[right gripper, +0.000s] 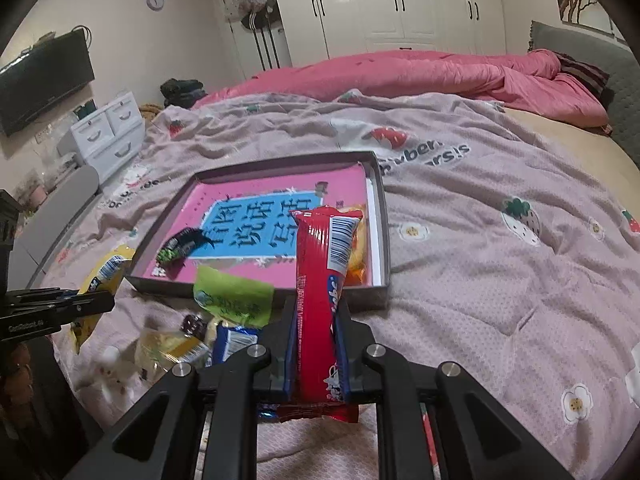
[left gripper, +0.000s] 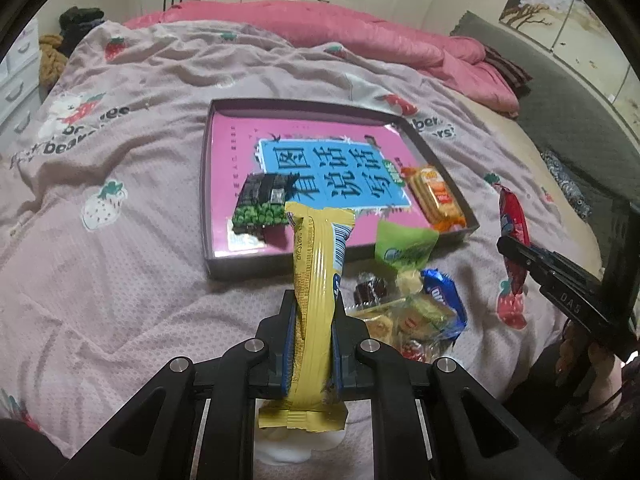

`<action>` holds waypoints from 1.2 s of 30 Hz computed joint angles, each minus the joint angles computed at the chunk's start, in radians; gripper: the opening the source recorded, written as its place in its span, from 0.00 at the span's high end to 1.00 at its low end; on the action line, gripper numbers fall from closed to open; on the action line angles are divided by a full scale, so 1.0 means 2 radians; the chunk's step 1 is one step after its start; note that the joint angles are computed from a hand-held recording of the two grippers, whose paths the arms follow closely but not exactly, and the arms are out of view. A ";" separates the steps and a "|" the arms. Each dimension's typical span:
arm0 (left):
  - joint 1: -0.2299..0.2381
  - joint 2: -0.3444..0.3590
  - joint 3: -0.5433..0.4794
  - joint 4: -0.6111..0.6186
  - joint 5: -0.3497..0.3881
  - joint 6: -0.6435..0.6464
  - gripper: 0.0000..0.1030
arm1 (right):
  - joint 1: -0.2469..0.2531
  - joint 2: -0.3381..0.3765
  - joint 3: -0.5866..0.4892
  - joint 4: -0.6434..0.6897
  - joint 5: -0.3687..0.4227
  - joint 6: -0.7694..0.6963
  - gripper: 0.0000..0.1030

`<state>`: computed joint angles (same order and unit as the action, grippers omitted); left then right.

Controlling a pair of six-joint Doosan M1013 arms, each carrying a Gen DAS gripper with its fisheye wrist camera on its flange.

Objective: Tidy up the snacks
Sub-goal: 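Grasp the yellow bar with the left tool while the right tool grasps the red packet, then carry the yellow bar and red packet over the tray with both tools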

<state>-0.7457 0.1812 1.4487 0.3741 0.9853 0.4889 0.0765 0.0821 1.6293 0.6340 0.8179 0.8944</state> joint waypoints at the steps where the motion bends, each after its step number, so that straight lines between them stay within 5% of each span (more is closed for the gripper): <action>1: 0.000 0.000 -0.001 0.002 0.000 -0.001 0.85 | 0.000 -0.001 0.000 0.006 -0.002 -0.006 0.84; 36: 0.028 0.049 -0.063 0.020 -0.014 0.006 0.86 | 0.010 0.044 -0.051 0.094 -0.011 -0.081 0.84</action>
